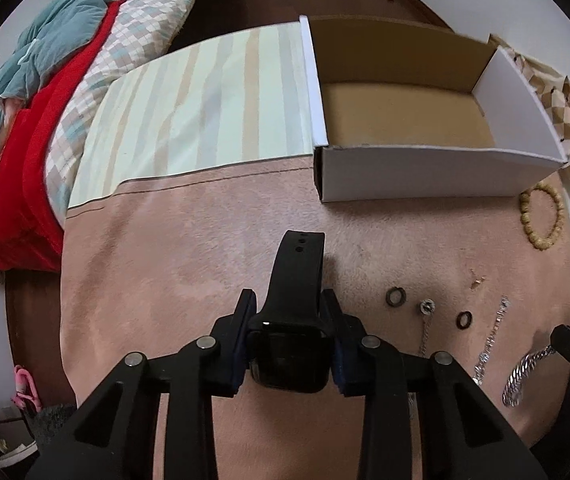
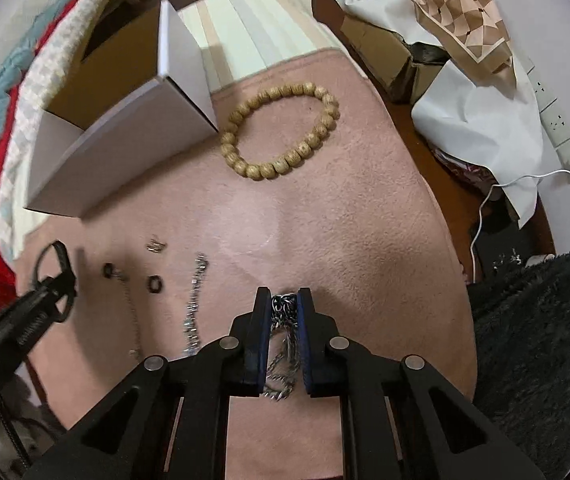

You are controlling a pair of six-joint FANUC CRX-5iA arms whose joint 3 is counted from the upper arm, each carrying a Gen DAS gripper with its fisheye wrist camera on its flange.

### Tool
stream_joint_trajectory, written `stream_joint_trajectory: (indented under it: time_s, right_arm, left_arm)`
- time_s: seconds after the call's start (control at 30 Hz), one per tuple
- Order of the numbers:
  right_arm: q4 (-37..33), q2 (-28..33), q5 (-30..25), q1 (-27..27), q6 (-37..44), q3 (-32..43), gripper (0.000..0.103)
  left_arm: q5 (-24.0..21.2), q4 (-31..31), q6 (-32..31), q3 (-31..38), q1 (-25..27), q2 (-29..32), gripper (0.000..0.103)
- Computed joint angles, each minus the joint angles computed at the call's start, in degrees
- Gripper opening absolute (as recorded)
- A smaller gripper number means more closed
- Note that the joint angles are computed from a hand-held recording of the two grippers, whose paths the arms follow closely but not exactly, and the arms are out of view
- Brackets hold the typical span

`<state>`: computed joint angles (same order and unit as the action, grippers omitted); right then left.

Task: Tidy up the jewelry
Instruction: 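Carry the watch and bracelet into the white box and open both tools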

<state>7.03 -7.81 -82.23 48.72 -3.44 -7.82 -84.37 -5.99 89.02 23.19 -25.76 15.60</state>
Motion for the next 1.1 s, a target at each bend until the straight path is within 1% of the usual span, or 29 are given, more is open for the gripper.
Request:
stream_joint_trajectory:
  time_s: [0.13, 0.3, 0.47, 0.63, 0.8, 0.93, 1.1]
  right_arm:
    - [2.3, -0.8, 0.4, 2.1, -1.0, 0.8, 0.013]
    - [5.1, -2.0, 0.9, 4.1, -2.2, 1.7, 0.013]
    - [9.7, -2.2, 1.0, 4.6, -1.4, 4.7, 0.013]
    - [13.8, -0.3, 1.8, 2.1, 3.4, 9.7, 0.013]
    - [14.6, 4.3, 3.4, -3.3, 11.7, 16.1, 0.013]
    - [13.7, 8.7, 4.1, -7.1, 18.0, 20.8, 0.013]
    - [8.5, 12.8, 5.1, -11.8, 23.1, 24.2, 0.013]
  left_arm:
    - [0.2, 1.4, -0.3, -0.2, 0.7, -1.7, 0.029]
    - [-0.3, 3.9, -0.5, 1.4, 1.5, -3.3, 0.029]
    - [-0.7, 6.9, -0.5, 7.6, 2.6, -1.0, 0.029]
    - [-2.0, 10.6, 0.6, 16.7, 3.5, 4.7, 0.029]
    - [-7.5, 13.2, 2.0, 29.0, 3.9, 14.1, 0.029]
    - [-11.6, 14.4, 3.2, 36.6, 4.2, 20.8, 0.029]
    - [-16.7, 16.8, 4.4, 45.4, 4.6, 28.2, 0.029]
